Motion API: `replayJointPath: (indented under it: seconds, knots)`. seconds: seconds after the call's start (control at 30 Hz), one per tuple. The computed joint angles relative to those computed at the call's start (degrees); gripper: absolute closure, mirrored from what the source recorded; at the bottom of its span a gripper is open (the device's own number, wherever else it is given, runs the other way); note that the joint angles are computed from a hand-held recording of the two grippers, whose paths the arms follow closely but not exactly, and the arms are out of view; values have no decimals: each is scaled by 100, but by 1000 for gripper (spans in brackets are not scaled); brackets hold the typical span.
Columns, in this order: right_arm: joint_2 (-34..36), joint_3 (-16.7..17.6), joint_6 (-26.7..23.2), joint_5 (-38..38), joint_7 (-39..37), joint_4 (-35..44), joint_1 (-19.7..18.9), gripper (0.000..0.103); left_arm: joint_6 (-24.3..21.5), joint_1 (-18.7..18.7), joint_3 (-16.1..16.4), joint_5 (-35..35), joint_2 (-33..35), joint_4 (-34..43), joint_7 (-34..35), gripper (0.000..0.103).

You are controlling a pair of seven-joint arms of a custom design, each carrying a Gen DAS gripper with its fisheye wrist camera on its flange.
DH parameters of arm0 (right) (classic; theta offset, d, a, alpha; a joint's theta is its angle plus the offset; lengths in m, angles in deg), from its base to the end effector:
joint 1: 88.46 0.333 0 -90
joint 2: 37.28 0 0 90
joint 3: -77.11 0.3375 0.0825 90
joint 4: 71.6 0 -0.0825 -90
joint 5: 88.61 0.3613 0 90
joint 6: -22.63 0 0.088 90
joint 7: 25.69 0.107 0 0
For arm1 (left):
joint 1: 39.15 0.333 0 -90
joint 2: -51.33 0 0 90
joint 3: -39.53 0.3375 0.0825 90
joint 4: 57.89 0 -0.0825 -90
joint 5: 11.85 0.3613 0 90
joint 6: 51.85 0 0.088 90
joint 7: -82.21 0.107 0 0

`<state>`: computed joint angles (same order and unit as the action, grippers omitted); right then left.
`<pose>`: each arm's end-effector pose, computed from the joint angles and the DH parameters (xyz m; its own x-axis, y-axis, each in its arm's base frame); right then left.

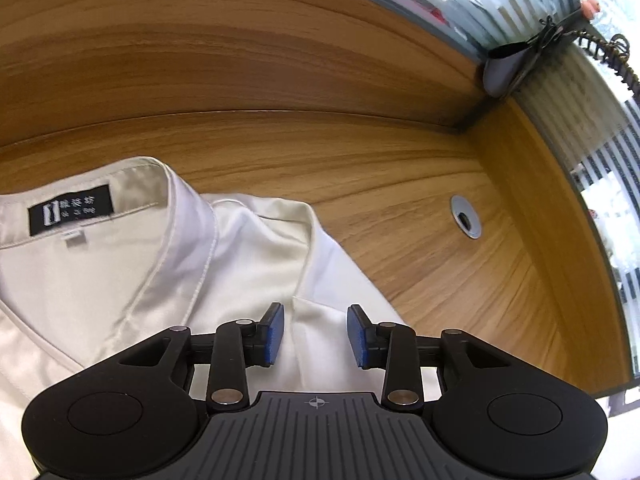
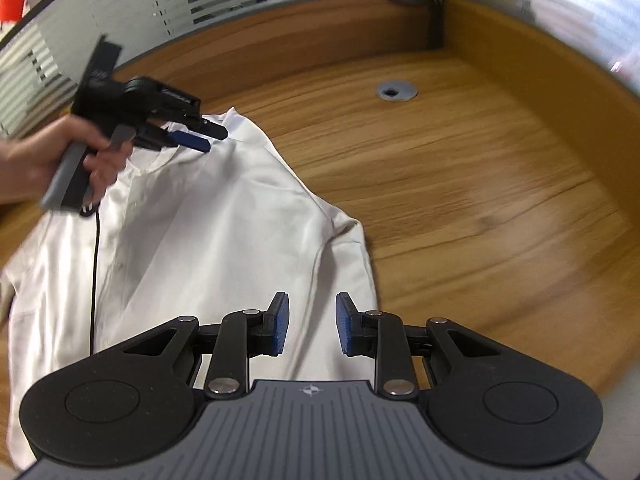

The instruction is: Fold clothes

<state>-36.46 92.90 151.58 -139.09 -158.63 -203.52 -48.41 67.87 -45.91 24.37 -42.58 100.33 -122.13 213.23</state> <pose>0.2966 0.3984 0.3797 -0.6504 -0.7154 -0.2553 -0.5079 0.6596 -0.5540 0.7360 -0.2453 0.3537 -0.6801 -0.5640 0.4683 -0.7331 0.5297 -0.4267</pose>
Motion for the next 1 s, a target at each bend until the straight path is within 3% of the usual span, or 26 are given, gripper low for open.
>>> replayJointPath:
  seconds: [0.17,0.27,0.37,0.4,0.43,0.47,0.6,0.7,0.9,1.0]
  knots:
    - [92,-210,741,-430,-135,-252,-259,74,-184,72,-36,-138,-46,-93,-200,66]
    - [107,-300,1176,-799,-24,-390,-386,75,-56,101,-50,-184,-166,-316,-46,66]
    - [84,-332,1466,-1127,170,-512,-467,83,70,107,-59,-211,-264,-496,176,67]
    - [75,-342,1567,-1236,253,-551,-492,90,74,106,-61,-221,-274,-519,214,70]
    - [69,-345,1643,-1325,325,-580,-511,95,40,110,-64,-231,-269,-515,232,91]
    - [71,-345,1688,-1380,359,-595,-526,102,-6,111,-69,-239,-254,-495,249,102]
    - [-8,-333,1744,-1687,751,-679,-557,102,192,221,-220,-543,-437,-808,691,101]
    - [-139,-271,1512,-1647,924,-731,-541,102,306,218,-273,-774,-512,-891,789,101]
    - [-393,-177,1004,-1437,1054,-859,-550,102,365,-74,-228,-681,-252,-399,616,101]
    - [-448,-224,1212,-1577,1186,-997,-648,102,367,-253,-181,-468,-58,-76,479,101]
